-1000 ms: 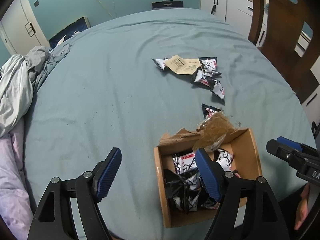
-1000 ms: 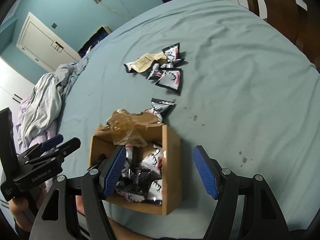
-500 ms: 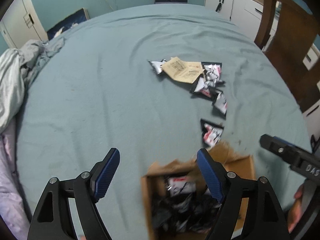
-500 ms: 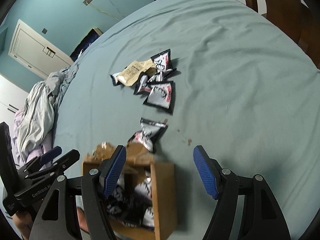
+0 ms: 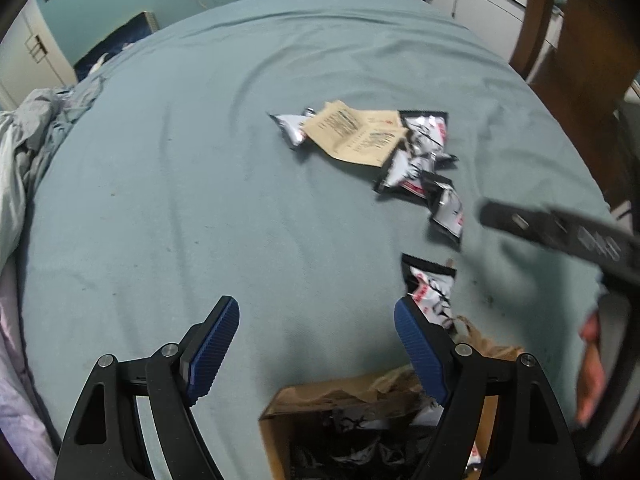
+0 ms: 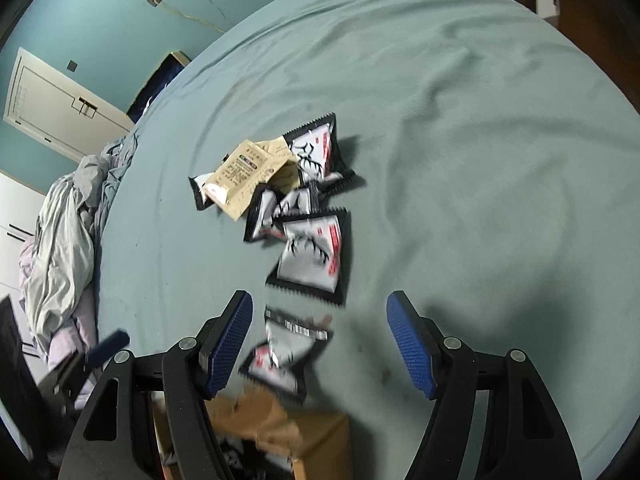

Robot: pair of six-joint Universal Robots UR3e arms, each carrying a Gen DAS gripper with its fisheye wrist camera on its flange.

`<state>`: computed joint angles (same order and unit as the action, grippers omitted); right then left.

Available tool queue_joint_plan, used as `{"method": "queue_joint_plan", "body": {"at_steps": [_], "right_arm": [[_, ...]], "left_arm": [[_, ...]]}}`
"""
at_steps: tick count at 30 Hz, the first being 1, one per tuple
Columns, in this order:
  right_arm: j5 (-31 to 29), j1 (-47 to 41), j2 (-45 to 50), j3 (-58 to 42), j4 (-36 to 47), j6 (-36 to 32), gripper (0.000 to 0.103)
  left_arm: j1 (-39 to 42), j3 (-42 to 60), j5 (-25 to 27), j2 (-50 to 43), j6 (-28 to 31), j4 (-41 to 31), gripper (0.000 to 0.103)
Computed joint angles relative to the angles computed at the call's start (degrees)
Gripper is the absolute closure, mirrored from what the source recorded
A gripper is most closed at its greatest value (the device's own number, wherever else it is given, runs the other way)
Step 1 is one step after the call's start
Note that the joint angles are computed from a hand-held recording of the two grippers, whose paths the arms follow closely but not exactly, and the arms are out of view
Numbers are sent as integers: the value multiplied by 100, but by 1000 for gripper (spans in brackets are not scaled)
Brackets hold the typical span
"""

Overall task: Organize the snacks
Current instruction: 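Grasp a white packet with the right gripper while the left gripper grasps another white packet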

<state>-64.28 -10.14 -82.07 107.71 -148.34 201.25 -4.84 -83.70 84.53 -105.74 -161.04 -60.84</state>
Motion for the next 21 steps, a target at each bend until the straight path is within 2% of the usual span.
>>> {"method": "queue_joint_plan", "body": {"at_steps": [8, 13, 15, 16, 18, 21], "right_arm": [[-110, 234, 1543, -1662, 486, 73, 34], [-757, 605, 1972, -2419, 856, 4, 35], [-911, 706, 1965, -2503, 979, -82, 61], [-854, 723, 1939, -2509, 1043, -135, 61], [-947, 767, 1783, -2414, 1048, -192, 68], [-914, 639, 1342, -1967, 783, -132, 72]], "left_arm": [[-160, 17, 8, -80, 144, 74, 22], [-116, 224, -199, -279, 66, -130, 22], [-134, 345, -307, -365, 45, -304, 22], [-147, 475, -406, -448, 49, -459, 22], [-188, 740, -597, -625, 46, -753, 21], [-365, 1055, -642, -900, 11, -1015, 21]]}}
